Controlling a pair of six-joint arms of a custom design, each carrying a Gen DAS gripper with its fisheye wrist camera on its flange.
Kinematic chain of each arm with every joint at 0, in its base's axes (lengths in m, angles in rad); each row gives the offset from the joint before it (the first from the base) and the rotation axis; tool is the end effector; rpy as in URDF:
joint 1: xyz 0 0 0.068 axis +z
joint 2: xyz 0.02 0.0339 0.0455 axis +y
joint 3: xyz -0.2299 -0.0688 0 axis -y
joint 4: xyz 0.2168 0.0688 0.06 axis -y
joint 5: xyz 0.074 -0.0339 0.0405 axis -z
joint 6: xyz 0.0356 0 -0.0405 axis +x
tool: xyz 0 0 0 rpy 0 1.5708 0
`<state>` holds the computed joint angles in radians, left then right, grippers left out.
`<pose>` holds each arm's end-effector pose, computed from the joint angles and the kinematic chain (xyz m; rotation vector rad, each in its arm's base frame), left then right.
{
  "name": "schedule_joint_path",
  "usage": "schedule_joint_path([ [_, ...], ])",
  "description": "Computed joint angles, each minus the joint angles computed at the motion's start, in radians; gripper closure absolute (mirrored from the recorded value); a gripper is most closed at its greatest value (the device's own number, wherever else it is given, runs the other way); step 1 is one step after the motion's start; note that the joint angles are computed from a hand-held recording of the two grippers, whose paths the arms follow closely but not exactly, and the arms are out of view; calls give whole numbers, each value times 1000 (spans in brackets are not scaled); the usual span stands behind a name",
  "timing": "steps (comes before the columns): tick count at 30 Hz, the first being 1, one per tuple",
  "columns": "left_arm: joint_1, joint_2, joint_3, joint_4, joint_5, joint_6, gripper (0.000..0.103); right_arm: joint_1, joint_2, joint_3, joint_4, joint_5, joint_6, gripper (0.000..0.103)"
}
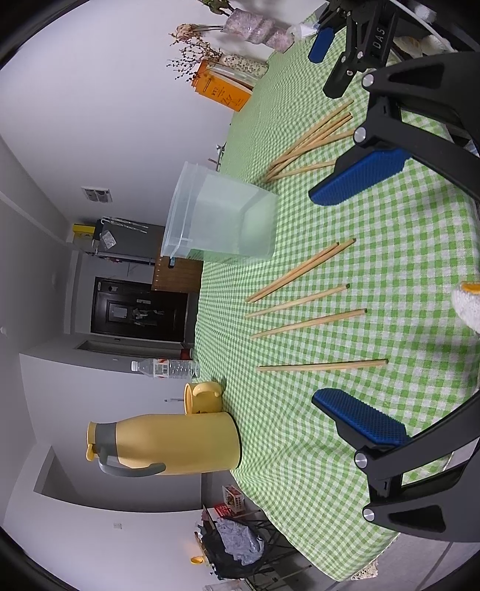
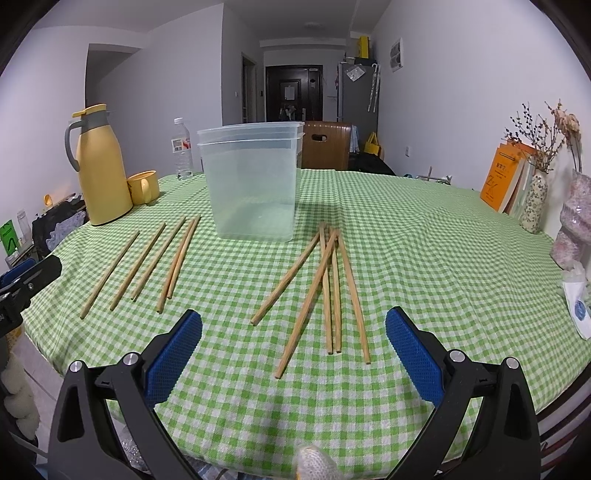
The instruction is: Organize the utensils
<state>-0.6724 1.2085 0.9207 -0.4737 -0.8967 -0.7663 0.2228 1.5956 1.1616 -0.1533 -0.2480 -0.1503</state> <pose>0.1997 -0.1234 0.2581 -0.4999 1.9568 0.1575 0.3277 0.0832 0.2465 -0.5396 2.0852 0.3094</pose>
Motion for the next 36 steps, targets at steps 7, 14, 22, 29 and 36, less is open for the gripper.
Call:
schedule_joint_path([
  [7,93,7,5,42,73,59,7,-1,59,56,-9,6,-1,7],
  [14,247,55,72,8,220,126,7,-3,139,141,-27,20,3,7],
  [22,448,257,288,-124,375,194,7,-6,243,261,-52,46,10,7],
  [29,594,473,533,-296,486,215,35,-17,314,352,-82,54,18,7],
  [36,681,610,659,-404,592,222,59,-21,359,411,-103,52,25,7],
])
